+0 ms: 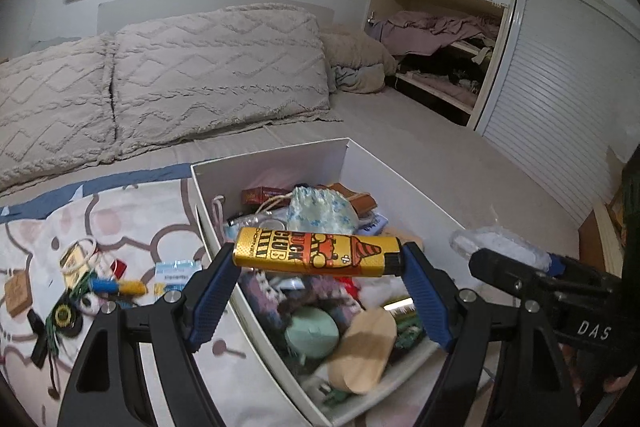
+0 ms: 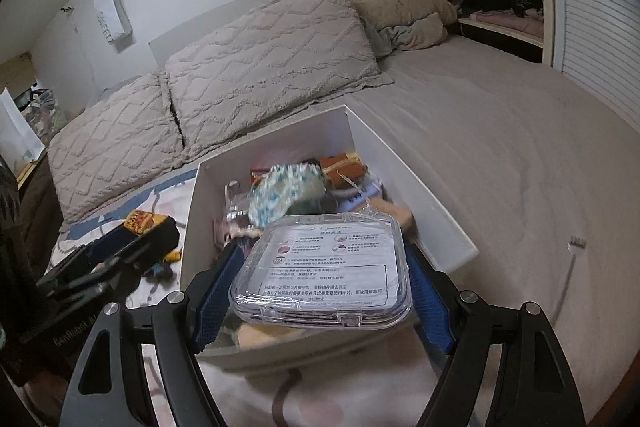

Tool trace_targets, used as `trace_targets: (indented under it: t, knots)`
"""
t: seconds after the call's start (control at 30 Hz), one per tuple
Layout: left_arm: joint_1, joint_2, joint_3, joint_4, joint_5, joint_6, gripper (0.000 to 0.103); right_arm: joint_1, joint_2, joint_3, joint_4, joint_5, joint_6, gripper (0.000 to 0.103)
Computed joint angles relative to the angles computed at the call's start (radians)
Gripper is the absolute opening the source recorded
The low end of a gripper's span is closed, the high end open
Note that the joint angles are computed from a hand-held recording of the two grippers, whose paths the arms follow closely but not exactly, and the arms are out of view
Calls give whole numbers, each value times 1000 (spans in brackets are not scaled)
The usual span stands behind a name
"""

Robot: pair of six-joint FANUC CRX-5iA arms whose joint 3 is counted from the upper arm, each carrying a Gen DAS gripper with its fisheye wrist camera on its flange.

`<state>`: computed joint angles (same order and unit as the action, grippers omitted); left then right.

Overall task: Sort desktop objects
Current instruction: 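Lower the lighter into the shoebox with the left tool while the right tool lowers the nail case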

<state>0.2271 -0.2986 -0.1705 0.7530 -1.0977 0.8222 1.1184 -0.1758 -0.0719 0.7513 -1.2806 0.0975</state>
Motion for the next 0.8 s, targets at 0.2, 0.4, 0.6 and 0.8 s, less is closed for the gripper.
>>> trace_targets:
  t: [0.2, 0.4, 0.6, 0.8]
  knots:
    - [-24, 97, 78, -10, 9, 6, 81, -100, 64, 91, -76, 51, 99, 80]
    - [-27, 173, 134, -23, -4, -2, 81, -206, 147, 214, -209, 84, 234, 80]
    - [-28, 234, 173, -35, -10, -14, 81, -311, 270, 376, -370, 56, 387, 80]
    - [-31, 287, 207, -41, -14, -17, 81, -394, 409, 543, -486, -3, 499, 80]
